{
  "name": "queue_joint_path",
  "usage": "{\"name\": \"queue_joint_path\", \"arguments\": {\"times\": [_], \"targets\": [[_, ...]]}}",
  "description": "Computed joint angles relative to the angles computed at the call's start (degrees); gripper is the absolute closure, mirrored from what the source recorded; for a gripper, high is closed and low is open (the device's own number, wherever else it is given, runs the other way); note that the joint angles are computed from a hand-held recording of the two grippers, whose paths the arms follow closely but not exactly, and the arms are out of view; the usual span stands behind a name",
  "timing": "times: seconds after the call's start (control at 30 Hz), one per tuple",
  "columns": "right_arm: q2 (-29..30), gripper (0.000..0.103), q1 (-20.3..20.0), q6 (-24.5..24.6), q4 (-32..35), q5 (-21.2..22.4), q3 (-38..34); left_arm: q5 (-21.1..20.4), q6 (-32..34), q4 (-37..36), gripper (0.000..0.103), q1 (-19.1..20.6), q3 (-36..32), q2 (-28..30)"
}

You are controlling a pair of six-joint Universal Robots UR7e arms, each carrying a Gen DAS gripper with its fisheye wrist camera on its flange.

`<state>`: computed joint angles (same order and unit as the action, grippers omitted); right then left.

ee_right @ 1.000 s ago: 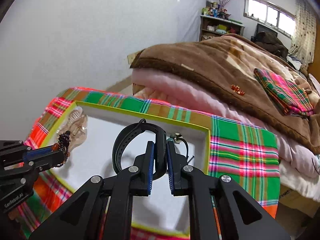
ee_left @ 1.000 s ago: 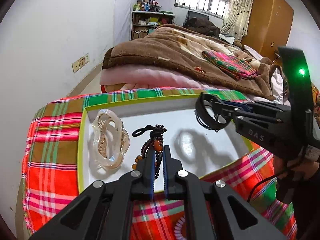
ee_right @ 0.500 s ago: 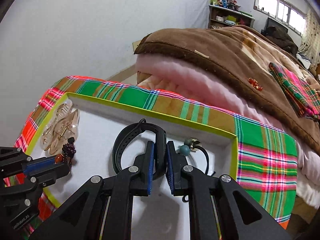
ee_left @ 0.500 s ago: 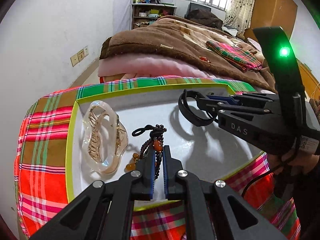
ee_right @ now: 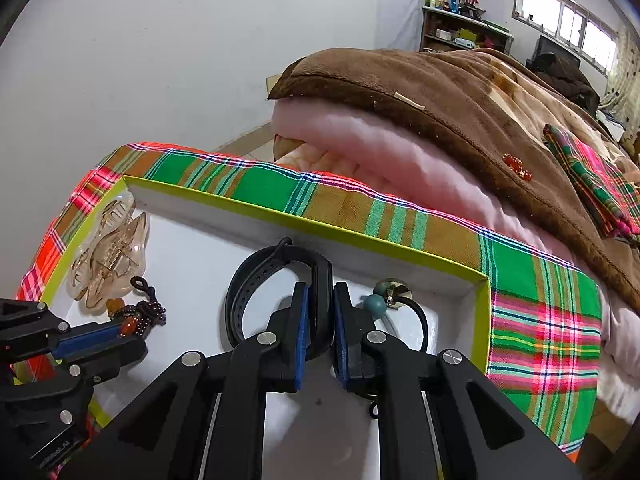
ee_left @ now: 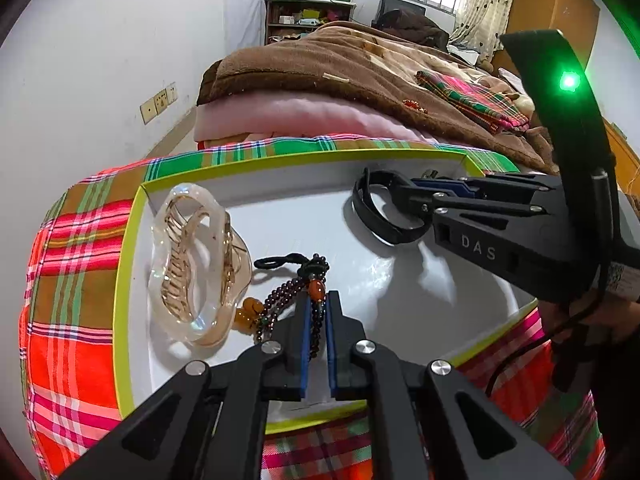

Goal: Organize jewelry
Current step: 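Carry the beaded bracelet with left tool while right tool carries the black band into the box, then open both tools to release the bracelets inside the box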

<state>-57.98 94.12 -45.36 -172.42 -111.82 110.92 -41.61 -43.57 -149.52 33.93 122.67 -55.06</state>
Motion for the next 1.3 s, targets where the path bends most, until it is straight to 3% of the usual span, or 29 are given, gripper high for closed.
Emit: {"name": "queue_joint_path", "arguments": {"times": [0.63, 1.3], "targets": [[0.26, 0.088, -0.04, 0.50, -0.12, 0.04, -0.38, -0.32, -1.01, -0.17, 0.094, 0.77, 0.01, -0.07], [-1.31, 0.085, 0.07, 1.31, -0.95, 1.84, 0.57, 0.89, -3.39, 2.22, 0.065, -0.42, -0.19, -1.11]]}}
